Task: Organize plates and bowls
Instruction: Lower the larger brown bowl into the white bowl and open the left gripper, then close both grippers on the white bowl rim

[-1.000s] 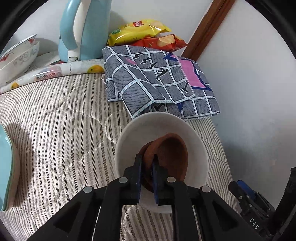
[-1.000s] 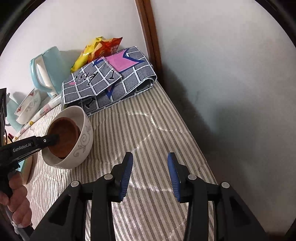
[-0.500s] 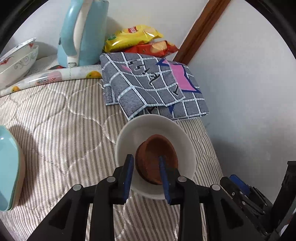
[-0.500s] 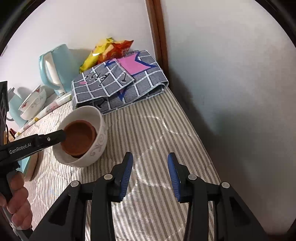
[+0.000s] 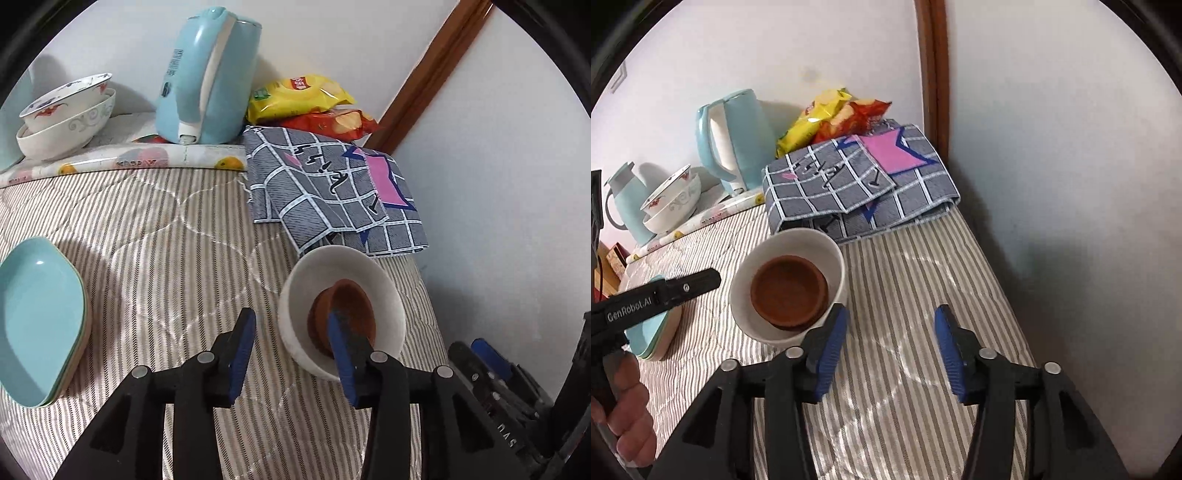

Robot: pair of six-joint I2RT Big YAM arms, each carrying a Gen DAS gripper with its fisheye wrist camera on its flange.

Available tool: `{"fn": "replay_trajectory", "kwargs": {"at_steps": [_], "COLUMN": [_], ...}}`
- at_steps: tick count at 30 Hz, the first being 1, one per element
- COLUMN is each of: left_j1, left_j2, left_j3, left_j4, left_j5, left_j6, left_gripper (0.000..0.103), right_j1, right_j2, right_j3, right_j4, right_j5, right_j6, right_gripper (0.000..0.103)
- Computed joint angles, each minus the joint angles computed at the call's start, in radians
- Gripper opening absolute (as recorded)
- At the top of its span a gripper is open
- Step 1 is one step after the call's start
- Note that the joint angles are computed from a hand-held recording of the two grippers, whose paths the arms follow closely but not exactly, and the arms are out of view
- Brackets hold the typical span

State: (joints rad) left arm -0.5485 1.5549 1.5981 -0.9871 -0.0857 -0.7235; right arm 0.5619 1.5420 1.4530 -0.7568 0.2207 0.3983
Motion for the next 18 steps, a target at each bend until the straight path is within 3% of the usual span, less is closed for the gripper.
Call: {"fn": "replay_trajectory", "kwargs": {"at_steps": [11,18], "left_j1": [0.012,0.026], "left_j2": [0.028,0.075], "left_j3": [0.002,0.025], "left_j4": [0.003,0.008], "left_j5": [0.008,0.059], "left_j6": [0.01,0.031], "left_gripper": [0.04,0.04], "right_j1": [0.001,-0.006], "right_j2": [0.108,0.195], "right_j3": [0.116,0.196], "right_j4": [-0.047,-0.113], "right_j5": [-0.053,-0.068], "right_j6": [-0.02,-0.035], "right_gripper": [0.053,0.053]}}
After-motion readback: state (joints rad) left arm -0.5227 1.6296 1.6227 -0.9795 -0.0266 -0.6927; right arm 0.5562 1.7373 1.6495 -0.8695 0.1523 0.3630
